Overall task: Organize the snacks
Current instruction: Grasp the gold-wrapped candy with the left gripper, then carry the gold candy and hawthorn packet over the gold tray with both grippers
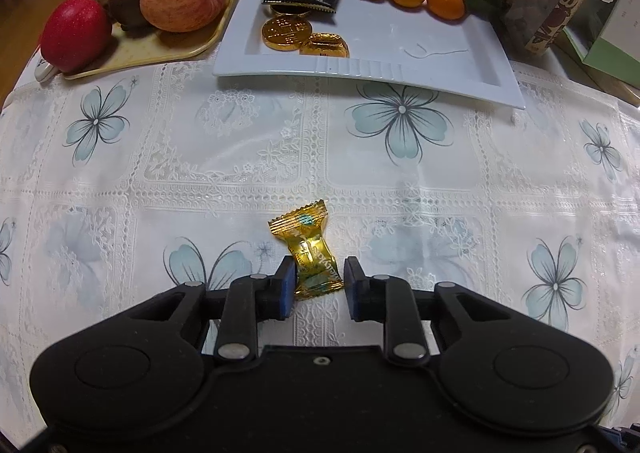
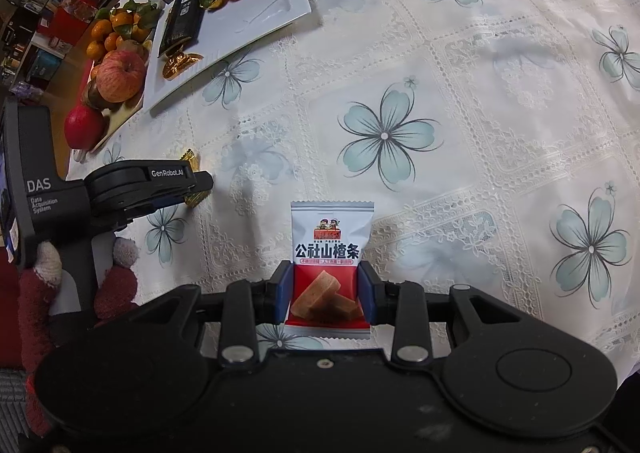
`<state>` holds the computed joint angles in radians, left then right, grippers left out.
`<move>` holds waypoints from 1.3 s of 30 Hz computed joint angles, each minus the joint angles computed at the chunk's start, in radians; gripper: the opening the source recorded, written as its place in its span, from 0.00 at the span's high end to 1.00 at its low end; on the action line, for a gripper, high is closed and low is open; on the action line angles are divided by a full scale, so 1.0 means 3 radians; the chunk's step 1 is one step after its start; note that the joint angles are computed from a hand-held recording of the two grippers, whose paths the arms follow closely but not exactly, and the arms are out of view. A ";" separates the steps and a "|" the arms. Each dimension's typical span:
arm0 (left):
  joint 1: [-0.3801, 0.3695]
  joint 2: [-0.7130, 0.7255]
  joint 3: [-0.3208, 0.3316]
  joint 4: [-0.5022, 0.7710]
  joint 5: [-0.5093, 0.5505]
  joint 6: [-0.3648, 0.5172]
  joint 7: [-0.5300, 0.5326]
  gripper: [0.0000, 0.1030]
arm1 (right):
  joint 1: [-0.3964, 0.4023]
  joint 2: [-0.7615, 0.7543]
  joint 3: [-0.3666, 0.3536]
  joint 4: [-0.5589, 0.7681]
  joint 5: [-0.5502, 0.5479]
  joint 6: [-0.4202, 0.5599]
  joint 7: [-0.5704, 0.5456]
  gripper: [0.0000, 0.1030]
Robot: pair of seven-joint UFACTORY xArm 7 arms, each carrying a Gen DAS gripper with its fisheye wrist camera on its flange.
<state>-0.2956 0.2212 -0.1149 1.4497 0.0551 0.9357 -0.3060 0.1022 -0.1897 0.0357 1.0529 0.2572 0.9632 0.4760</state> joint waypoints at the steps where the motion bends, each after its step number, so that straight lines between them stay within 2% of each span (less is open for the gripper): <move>1: 0.0001 -0.0006 -0.0003 0.0011 -0.0013 0.0035 0.0003 0.68 | 0.0000 0.0005 0.0001 0.0003 -0.0004 0.0003 0.0004 0.65; 17: -0.0039 -0.0283 -0.0059 -0.0165 -0.0004 0.0476 0.0106 0.68 | 0.0006 0.0091 -0.0015 0.0042 0.0092 0.0090 -0.0086 0.65; 23: -0.0063 -0.0324 -0.0057 -0.0224 0.0169 0.0604 0.0080 0.68 | 0.0013 0.0134 0.0005 0.0069 0.0111 0.0110 -0.0107 0.65; 29: -0.0003 -0.0484 -0.0054 -0.0373 0.0025 0.0631 0.0164 0.68 | 0.0024 0.0162 0.0014 0.0087 0.0106 0.0131 -0.0130 0.65; 34: 0.0029 -0.0617 -0.0061 -0.0501 -0.0057 0.0615 0.0241 0.68 | 0.0020 0.0167 0.0035 0.0067 -0.0034 0.0125 -0.0078 0.65; 39: 0.0113 -0.0675 -0.0026 -0.0510 -0.0440 0.0721 0.0425 0.68 | -0.0007 0.0186 0.0043 0.0057 -0.0222 0.0086 0.0038 0.65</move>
<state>-0.2617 0.0187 -0.1228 1.2968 -0.0769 1.1521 -0.1786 0.1000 -0.1338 0.0485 1.0699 0.1906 0.9890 0.4876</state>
